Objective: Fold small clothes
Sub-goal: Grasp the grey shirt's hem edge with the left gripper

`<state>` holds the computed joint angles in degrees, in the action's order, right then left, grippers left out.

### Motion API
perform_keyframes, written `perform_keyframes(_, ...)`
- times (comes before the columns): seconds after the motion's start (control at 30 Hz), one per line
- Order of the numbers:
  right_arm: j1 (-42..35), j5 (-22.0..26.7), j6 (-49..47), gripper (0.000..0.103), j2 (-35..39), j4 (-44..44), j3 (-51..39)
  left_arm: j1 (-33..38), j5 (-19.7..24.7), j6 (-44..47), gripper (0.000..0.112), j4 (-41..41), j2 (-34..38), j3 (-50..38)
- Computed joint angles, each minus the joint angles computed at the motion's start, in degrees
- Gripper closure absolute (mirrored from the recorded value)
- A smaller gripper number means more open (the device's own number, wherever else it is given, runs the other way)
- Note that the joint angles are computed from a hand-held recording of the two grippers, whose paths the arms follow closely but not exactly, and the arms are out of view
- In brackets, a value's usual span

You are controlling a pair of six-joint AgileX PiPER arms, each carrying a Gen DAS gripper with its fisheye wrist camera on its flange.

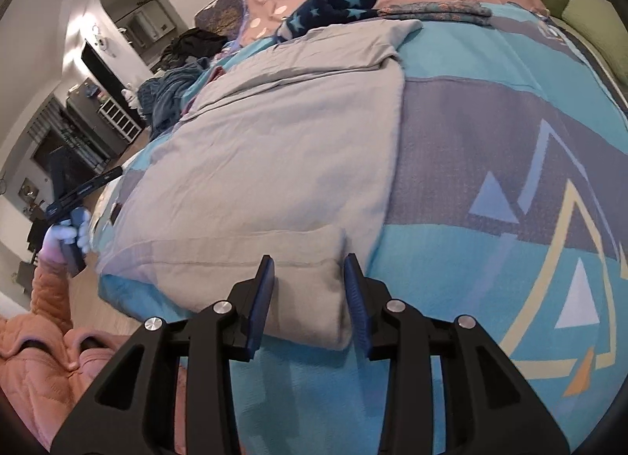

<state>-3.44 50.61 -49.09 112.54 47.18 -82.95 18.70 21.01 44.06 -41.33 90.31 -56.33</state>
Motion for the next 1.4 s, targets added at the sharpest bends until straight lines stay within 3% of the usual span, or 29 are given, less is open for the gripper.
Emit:
perform_keyframes(0.2, -0.27, 6.26, 0.76, 0.066, 5.27, -1.18, -6.98, 2.03, 0.90, 3.67, 0.043, -4.27, -0.96, 1.05)
perform_keyframes(0.23, 0.03, 6.33, 0.50, 0.071, 5.45, -1.21, -7.28, 1.94, 0.88, 3.41, 0.043, -4.03, -0.94, 1.14)
perform_keyframes(0.27, 0.18, 6.10, -0.23, 0.089, 5.12, -0.87, -7.00, 1.82, 0.97, 3.03, 0.043, -3.55, -0.89, 1.05)
perform_keyframes(0.3, -0.07, 6.74, -1.93, 0.096, 4.85, 0.66, -7.03, 1.79, 1.06, 3.02, 0.043, -3.37, -0.87, 1.01)
perform_keyframes(0.37, -1.49, 7.28, -5.34, 0.099, 3.80, 5.65, -6.77, 1.77, 1.21, 2.94, 0.043, -3.03, -0.82, 0.73)
perform_keyframes(0.5, -4.69, 7.56, -4.89, 0.099, 5.16, 12.48, -11.02, 2.75, 2.59, 2.99, 0.043, -3.91, 0.35, -1.36)
perform_keyframes(0.7, -4.32, 4.28, 10.15, 0.099, 13.73, 7.25, -21.56, 5.54, 6.58, 8.32, 0.043, -9.65, 0.73, -1.89)
perform_keyframes(0.83, -2.46, 3.44, 14.40, 0.099, 16.64, 3.56, -24.53, 11.09, 13.68, 19.16, 0.043, -20.32, -0.89, 0.21)
perform_keyframes(0.93, -1.98, 3.89, 16.68, 0.099, 18.23, 1.93, -27.04, 14.95, 22.36, 26.34, 0.043, -24.50, -2.51, 1.89)
perform_keyframes(1.03, -1.50, 4.36, 18.61, 0.099, 19.27, 0.16, -29.25, 16.60, 29.45, 31.53, 0.043, -21.21, -6.37, 4.69)
perform_keyframes(1.1, -1.06, 4.04, 19.57, 0.099, 19.52, -0.96, -29.69, 16.17, 31.50, 32.78, 0.042, -17.59, -8.68, 6.71)
perform_keyframes(1.27, -0.32, 2.18, 20.32, 0.099, 18.64, -1.62, -27.26, 14.26, 29.83, 33.78, 0.043, -14.69, -9.24, 11.26)
perform_keyframes(1.3, -0.23, 1.99, 20.62, 0.099, 18.80, -1.71, -27.28, 14.27, 29.71, 34.58, 0.046, -15.50, -8.61, 11.67)
perform_keyframes(1.33, -0.19, 1.81, 20.87, 0.099, 18.75, -1.74, -27.12, 13.90, 29.97, 35.30, 0.061, -16.61, -7.13, 11.55)
perform_keyframes(1.37, -0.13, 1.62, 21.10, 0.099, 18.56, -1.74, -26.86, 13.61, 30.72, 35.55, 0.088, -17.01, -5.79, 10.97)
perform_keyframes(1.4, -0.07, 1.55, 21.37, 0.099, 18.47, -1.85, -26.90, 13.11, 31.51, 35.68, 0.099, -17.41, -4.33, 10.17)
